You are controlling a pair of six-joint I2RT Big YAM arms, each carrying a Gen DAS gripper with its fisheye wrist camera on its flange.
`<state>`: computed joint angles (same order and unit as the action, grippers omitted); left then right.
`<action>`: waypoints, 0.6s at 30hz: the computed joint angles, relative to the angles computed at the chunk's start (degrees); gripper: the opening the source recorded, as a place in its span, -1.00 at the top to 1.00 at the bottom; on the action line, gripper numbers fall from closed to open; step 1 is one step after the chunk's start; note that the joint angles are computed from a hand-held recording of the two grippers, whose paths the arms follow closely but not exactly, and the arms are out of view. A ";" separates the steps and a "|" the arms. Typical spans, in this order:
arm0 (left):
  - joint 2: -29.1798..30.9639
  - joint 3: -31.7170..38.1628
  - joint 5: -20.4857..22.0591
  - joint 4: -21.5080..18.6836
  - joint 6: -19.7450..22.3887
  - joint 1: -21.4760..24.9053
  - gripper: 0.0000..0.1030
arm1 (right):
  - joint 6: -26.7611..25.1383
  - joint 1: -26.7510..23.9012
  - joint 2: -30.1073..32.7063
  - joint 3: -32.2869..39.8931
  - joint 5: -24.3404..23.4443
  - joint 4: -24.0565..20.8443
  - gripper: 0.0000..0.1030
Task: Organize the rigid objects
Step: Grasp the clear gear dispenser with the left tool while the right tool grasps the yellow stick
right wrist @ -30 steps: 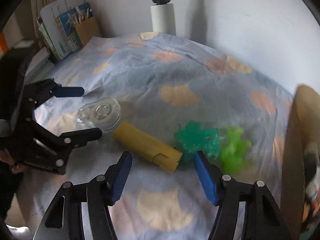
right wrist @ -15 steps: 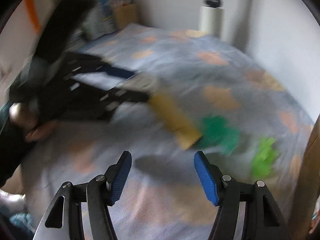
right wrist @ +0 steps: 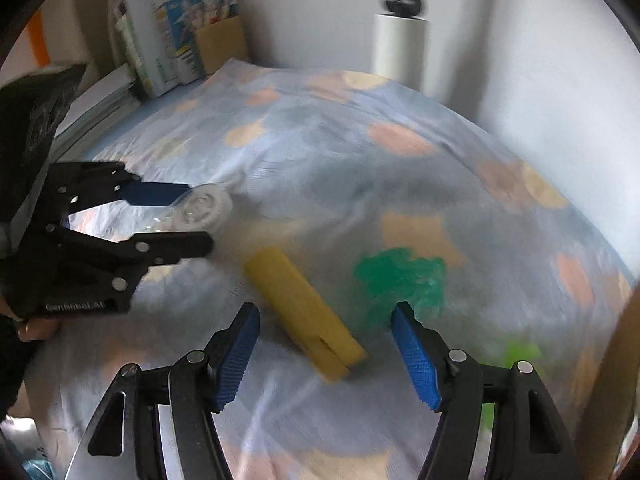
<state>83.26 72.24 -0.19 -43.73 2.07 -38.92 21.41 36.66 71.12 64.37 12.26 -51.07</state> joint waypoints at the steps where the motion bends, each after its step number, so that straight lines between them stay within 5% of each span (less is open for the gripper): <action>1: -0.04 -0.07 -0.37 0.08 -0.13 -0.10 0.10 | -0.82 0.58 0.48 0.35 0.51 0.14 -0.29; 2: 0.24 0.06 -0.74 0.26 -0.23 -0.23 0.10 | -1.08 0.99 0.79 0.54 0.78 0.34 -0.26; 6: -0.54 -0.78 -2.43 0.01 -2.84 -0.69 0.11 | 0.42 3.05 -0.83 -0.24 0.21 0.14 0.53; 11: -5.17 -4.65 -2.47 -1.41 -9.39 -1.26 0.11 | 4.49 9.44 -4.25 -2.31 2.65 -3.15 0.54; 18: -14.55 -12.54 -2.59 -1.24 -15.14 -5.45 0.11 | 19.16 24.89 -11.64 -6.46 9.50 -11.80 0.54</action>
